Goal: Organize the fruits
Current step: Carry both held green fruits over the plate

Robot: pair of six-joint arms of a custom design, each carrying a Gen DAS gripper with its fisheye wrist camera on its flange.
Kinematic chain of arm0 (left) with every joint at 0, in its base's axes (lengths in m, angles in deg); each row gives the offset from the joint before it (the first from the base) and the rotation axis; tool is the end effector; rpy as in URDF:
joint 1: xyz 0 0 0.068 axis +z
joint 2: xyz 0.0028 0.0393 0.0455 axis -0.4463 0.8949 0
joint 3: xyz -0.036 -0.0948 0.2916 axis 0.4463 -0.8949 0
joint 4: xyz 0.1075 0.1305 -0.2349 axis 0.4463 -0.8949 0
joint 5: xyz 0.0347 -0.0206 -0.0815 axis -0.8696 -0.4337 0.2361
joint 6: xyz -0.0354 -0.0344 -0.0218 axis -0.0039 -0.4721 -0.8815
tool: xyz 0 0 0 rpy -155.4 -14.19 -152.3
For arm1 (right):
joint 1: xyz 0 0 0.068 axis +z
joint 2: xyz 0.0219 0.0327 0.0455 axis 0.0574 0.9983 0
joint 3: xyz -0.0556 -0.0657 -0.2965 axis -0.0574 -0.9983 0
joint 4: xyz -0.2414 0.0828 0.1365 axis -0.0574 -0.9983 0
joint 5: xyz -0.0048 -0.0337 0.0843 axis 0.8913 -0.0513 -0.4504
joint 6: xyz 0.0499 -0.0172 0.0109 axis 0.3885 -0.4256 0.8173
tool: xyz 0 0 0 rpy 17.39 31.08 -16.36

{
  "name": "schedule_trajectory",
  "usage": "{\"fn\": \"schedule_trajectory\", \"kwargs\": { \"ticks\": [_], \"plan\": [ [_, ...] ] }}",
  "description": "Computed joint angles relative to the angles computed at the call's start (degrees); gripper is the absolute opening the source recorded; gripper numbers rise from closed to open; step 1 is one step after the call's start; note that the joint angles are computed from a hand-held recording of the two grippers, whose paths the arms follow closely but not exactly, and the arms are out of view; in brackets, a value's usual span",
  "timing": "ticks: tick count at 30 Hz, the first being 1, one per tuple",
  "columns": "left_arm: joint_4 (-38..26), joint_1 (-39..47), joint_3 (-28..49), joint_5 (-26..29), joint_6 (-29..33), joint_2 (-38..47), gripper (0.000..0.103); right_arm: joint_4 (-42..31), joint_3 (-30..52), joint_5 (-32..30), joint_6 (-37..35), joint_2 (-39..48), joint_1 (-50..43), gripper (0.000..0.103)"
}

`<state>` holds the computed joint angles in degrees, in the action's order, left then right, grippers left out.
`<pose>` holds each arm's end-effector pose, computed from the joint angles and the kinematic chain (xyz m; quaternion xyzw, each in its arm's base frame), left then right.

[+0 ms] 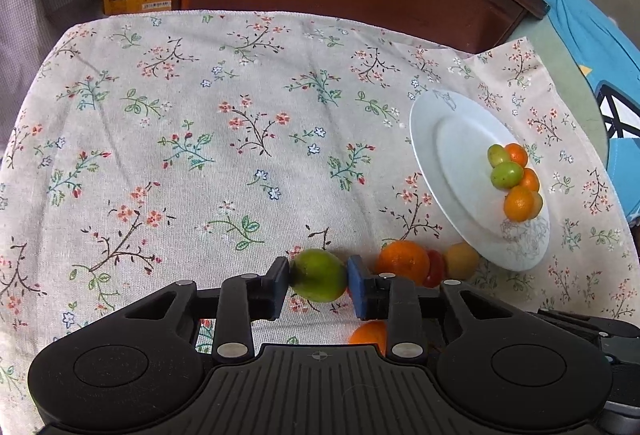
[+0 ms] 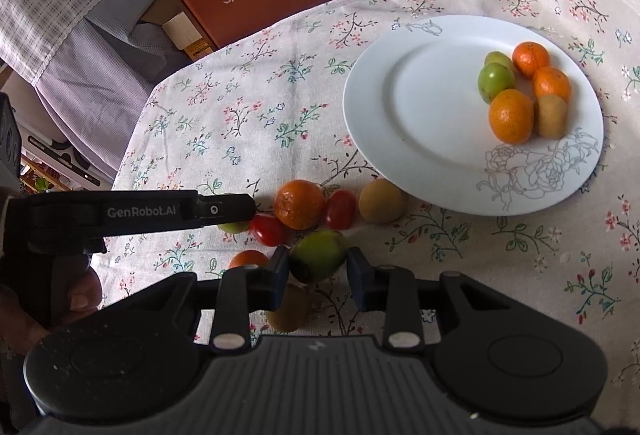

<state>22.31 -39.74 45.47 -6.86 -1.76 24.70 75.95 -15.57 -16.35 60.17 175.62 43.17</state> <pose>0.3429 -0.0919 0.1507 0.1245 0.9480 -0.1855 0.2269 0.2568 0.2086 0.1454 0.0874 0.9398 0.1814 0.2762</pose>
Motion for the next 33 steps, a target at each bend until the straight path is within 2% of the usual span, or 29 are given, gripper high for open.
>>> {"fn": "schedule_trajectory", "kwargs": {
  "ticks": [4, 10, 16, 27, 33],
  "plan": [
    [1.87, -0.62, -1.03, -1.60, 1.02, -1.87, 0.029, 0.52, -0.53, 0.73, 0.02, -0.90, -0.15, 0.032],
    [8.11, -2.97, -3.71, -7.59, 4.32, -6.18, 0.029, 2.37, -1.98, 2.07, 0.17, -4.86, -1.43, 0.032],
    [10.09, -3.86, -3.19, -7.01, 3.82, -7.51, 0.029, 3.06, -2.87, 3.82, -0.74, -8.98, -2.76, 0.032],
    [12.80, -7.86, -0.35, -4.16, 0.24, -5.13, 0.029, 2.90, -4.54, 6.45, -0.84, -14.95, -8.99, 0.032],
    [14.19, -10.57, 1.10, -3.46, -0.41, -2.23, 0.029, 3.63, -6.09, 2.92, 5.10, -13.52, -13.00, 0.032]
  ]
}}
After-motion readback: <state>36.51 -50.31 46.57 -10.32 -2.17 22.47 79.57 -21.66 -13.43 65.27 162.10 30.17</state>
